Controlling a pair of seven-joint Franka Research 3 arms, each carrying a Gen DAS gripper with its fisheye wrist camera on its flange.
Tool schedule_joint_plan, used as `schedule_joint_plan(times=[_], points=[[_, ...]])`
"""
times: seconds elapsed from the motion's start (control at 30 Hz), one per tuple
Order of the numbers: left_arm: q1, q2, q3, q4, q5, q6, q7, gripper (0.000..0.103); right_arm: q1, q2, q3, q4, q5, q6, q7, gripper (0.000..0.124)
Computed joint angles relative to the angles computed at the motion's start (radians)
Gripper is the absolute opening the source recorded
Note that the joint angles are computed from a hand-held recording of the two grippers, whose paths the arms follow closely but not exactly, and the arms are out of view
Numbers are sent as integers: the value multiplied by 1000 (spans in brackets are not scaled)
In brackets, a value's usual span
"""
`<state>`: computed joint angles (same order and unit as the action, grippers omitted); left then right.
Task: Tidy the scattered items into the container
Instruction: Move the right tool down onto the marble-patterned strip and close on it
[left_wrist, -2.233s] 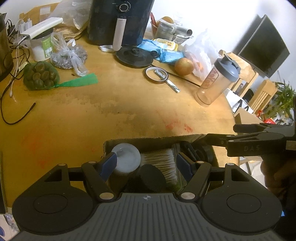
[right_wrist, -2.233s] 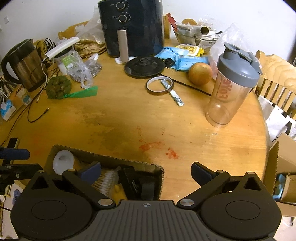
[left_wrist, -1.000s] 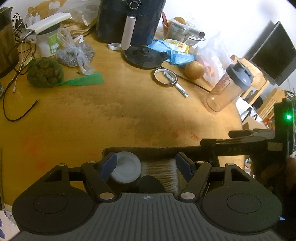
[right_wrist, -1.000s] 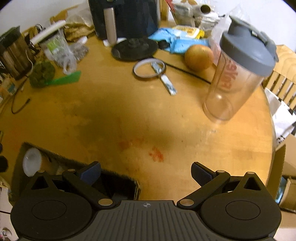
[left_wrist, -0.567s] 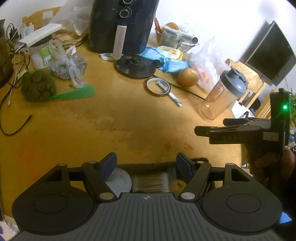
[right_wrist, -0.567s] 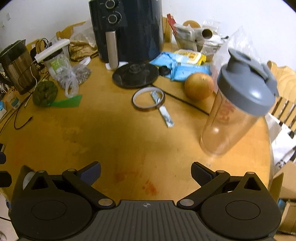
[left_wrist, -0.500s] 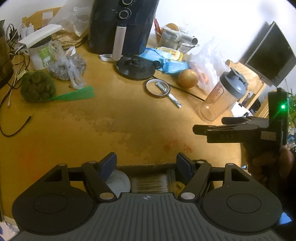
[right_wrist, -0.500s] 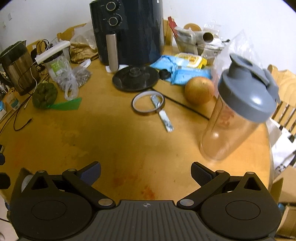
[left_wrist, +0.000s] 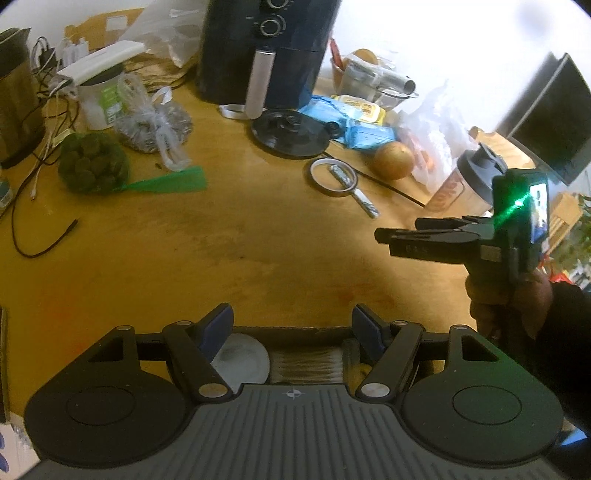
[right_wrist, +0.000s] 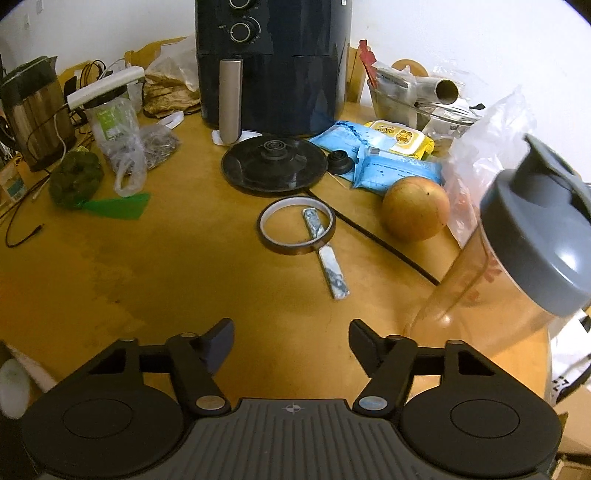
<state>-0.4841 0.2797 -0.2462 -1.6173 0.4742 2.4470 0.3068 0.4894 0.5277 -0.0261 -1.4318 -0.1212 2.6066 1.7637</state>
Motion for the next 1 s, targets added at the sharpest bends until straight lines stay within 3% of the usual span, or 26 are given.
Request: schedule_joint_plan(times=[0.27, 0.47, 0.77, 0.9, 1.0], points=[[-8, -20, 3, -16, 16, -46, -72, 71, 4, 136, -24, 159, -12, -16, -7, 51], [-8, -28, -2, -23, 20, -74, -118, 71, 8, 229, -44, 282, -16, -45, -19, 47], [-13, -40, -7, -32, 34, -111, -183, 71, -10, 415, -49, 567, 7, -184, -37, 39], [-13, -46, -11, -36, 35, -126, -202, 71, -29, 496, -39, 706, 33, -260, -43, 26], [-12, -48, -14, -38, 33, -133, -210, 71, -36, 501, -30, 719, 54, -276, -41, 19]])
